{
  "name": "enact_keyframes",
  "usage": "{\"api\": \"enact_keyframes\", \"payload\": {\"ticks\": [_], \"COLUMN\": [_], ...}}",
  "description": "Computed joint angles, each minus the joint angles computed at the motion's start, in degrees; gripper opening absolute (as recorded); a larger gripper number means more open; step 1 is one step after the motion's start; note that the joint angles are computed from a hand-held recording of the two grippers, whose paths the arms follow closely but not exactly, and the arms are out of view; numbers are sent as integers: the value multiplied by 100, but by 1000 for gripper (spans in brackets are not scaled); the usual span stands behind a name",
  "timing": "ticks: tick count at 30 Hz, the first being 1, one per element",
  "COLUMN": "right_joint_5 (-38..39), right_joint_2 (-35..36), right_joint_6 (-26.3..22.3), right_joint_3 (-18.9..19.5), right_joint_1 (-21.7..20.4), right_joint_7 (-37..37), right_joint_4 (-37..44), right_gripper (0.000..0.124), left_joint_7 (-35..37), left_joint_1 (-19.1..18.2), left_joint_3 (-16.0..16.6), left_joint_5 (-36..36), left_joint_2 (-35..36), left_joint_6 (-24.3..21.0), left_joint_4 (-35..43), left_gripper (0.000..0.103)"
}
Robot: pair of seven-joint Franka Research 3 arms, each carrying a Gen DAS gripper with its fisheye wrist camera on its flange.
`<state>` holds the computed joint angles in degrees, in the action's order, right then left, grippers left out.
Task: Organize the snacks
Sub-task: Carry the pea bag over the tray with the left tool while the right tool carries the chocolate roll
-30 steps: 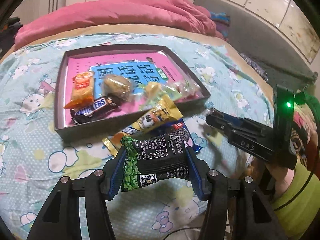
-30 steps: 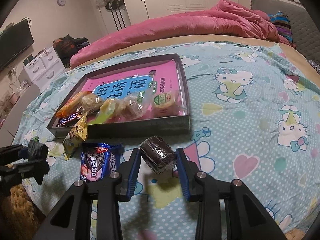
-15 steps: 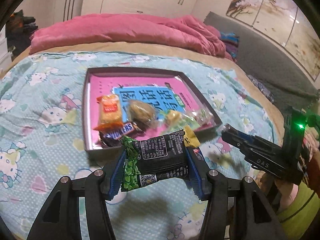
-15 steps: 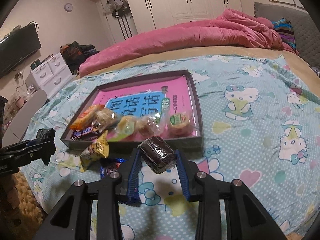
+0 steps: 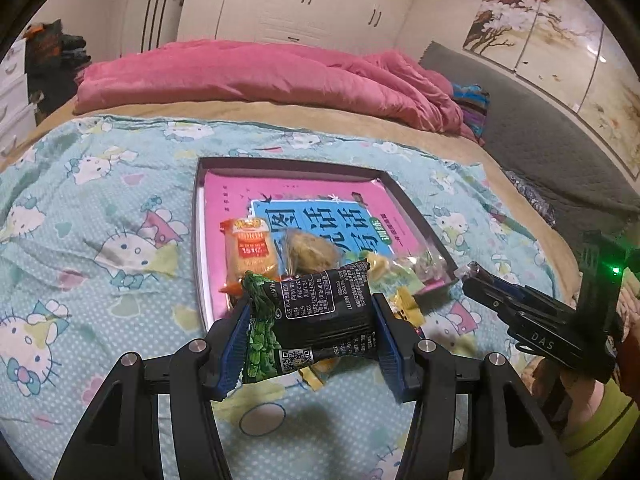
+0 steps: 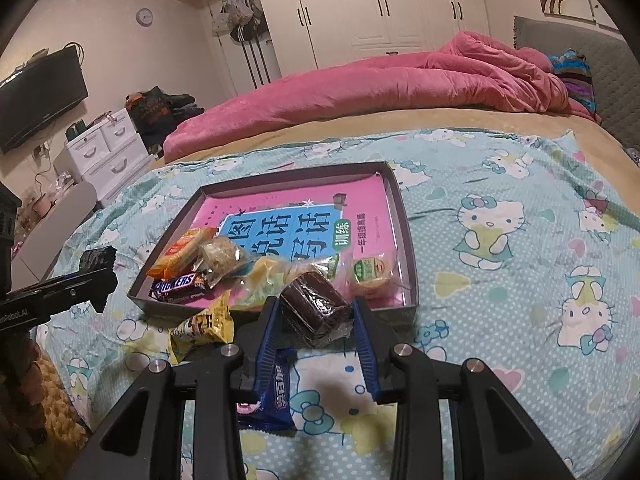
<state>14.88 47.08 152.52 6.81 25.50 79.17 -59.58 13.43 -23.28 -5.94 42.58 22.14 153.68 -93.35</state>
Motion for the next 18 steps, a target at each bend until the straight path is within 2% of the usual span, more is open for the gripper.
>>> {"api": "enact_keyframes", "payload": {"ticks": [18], "right_joint_5": [-87], "right_joint_2": [348], "right_joint_6": [-150], "right_joint_3": [-99], "right_joint_1": [24], "right_joint_7": [220], "right_joint_4": [621], "right_gripper": [37], "left_joint_7": [184], "left_joint_1": [17], "left_joint_3": [87], "left_joint_5": [-30], "left_joint_2": [289], "left_joint_6": [-33], "left_joint_4": [384], "left_gripper": [58]}}
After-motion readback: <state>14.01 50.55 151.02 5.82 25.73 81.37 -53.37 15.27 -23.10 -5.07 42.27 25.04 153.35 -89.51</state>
